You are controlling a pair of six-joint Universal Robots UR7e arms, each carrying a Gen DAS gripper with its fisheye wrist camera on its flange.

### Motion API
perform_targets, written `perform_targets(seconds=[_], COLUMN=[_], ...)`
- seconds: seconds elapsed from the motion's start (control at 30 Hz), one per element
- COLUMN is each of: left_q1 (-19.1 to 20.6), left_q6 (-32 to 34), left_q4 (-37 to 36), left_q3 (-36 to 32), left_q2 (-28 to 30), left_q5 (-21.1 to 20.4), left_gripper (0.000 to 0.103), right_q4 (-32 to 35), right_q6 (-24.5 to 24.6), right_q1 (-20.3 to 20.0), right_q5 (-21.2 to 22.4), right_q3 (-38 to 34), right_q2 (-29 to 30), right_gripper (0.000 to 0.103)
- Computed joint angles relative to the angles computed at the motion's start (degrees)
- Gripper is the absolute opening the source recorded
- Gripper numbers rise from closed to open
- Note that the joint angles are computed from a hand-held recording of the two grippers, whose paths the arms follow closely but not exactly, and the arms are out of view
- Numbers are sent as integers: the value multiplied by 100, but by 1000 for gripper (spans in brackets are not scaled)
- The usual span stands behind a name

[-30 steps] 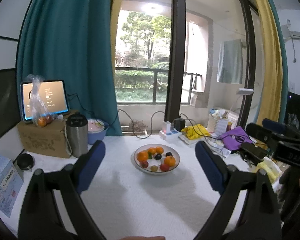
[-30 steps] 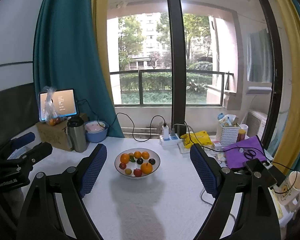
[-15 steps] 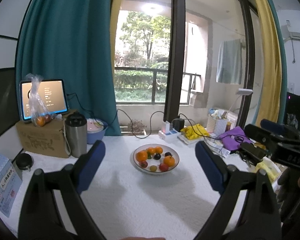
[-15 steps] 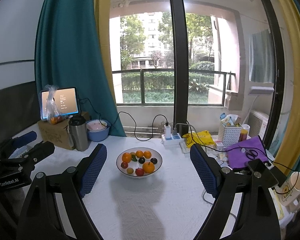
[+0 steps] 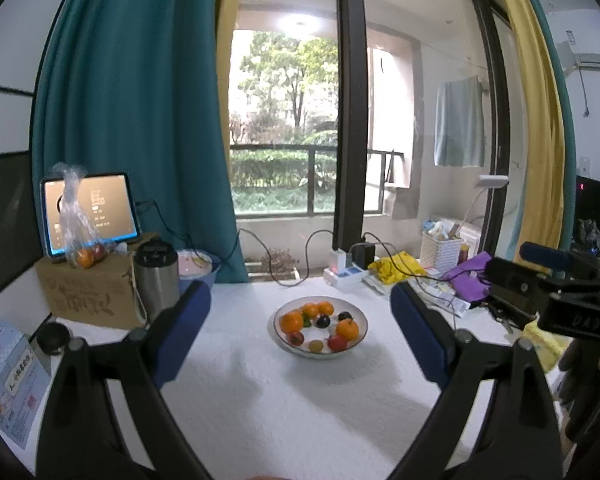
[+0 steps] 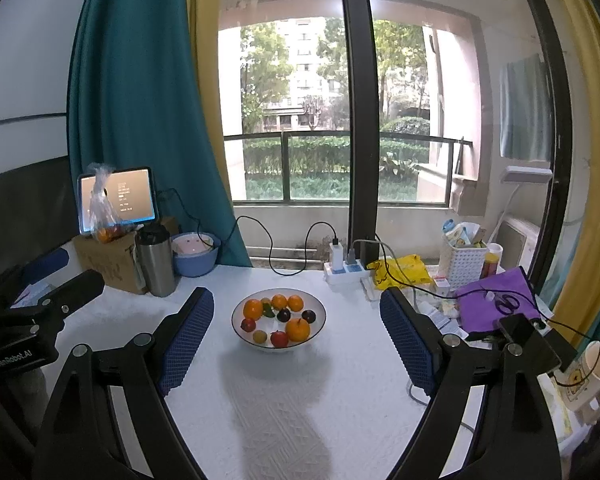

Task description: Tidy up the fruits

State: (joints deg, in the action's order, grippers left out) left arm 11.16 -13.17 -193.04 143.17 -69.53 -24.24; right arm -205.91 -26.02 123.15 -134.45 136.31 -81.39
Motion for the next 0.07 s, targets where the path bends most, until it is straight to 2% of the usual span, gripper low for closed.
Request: perform_targets(seconds=[0.07], left_q1=[104], left_q6=[463], left_q4=[-614], left_q3=[-43], left_q2=[303], left_q5=[-2], left_gripper=[92], right_q4=[-5], right_q6=[-45], right_q1=[-70], right_q5=[44], right_q3=[-10], right_q2=[21], right_gripper=[88])
